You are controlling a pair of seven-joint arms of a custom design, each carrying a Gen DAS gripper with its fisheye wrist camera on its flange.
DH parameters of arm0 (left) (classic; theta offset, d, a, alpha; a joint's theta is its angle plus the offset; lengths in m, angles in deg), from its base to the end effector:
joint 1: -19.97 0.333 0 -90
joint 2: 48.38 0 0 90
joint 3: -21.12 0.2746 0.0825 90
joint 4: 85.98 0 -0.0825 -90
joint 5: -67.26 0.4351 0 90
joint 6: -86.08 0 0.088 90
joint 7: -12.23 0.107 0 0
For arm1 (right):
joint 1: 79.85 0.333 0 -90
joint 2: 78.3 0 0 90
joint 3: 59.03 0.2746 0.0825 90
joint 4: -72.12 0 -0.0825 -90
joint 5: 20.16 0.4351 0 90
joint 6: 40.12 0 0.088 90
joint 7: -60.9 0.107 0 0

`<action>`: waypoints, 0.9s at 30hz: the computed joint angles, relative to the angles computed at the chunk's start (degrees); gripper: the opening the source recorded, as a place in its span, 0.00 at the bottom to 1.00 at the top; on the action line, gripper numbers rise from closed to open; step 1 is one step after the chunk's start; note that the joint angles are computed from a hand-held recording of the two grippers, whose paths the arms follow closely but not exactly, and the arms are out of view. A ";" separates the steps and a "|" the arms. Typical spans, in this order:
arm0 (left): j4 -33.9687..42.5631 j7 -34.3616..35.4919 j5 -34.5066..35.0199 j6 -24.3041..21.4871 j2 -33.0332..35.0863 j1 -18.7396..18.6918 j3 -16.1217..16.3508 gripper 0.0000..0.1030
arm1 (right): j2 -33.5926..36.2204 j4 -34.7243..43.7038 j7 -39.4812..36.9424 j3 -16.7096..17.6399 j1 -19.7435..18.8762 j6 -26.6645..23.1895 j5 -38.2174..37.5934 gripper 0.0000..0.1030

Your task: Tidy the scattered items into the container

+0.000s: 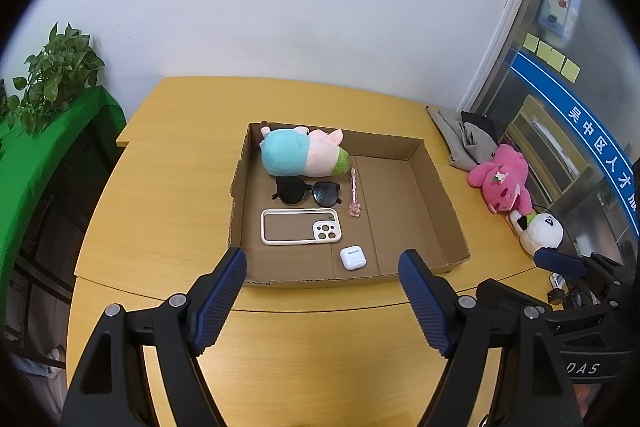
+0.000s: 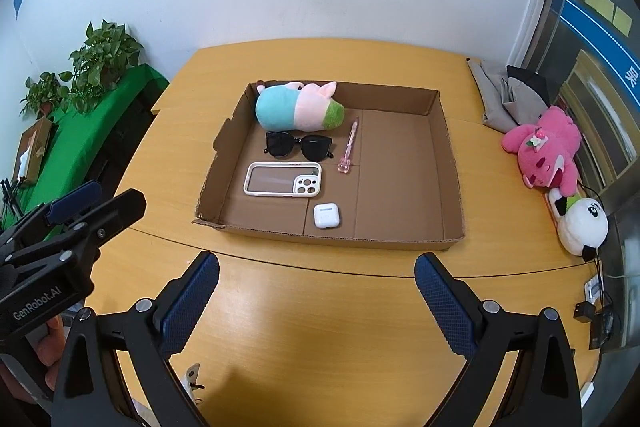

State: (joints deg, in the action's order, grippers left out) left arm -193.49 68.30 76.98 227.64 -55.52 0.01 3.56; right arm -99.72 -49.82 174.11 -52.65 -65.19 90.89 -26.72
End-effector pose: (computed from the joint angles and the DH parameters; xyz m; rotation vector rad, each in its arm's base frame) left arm 0.4934 -0.3899 0.5921 -1.7352 2.0548 -0.9441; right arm 0.5124 0.2002 0.5718 -1.9069 1.8742 -0.4658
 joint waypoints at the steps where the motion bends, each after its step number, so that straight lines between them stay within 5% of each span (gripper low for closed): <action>1: 0.10 -0.06 0.11 -0.08 -0.03 -0.03 -0.06 0.76 | -0.03 0.04 0.03 0.02 -0.01 0.03 -0.05 0.97; 27: 2.55 -3.91 5.29 -3.99 0.78 -0.90 -1.04 0.76 | -3.36 -3.12 -0.74 -0.59 -0.39 1.62 2.32 0.97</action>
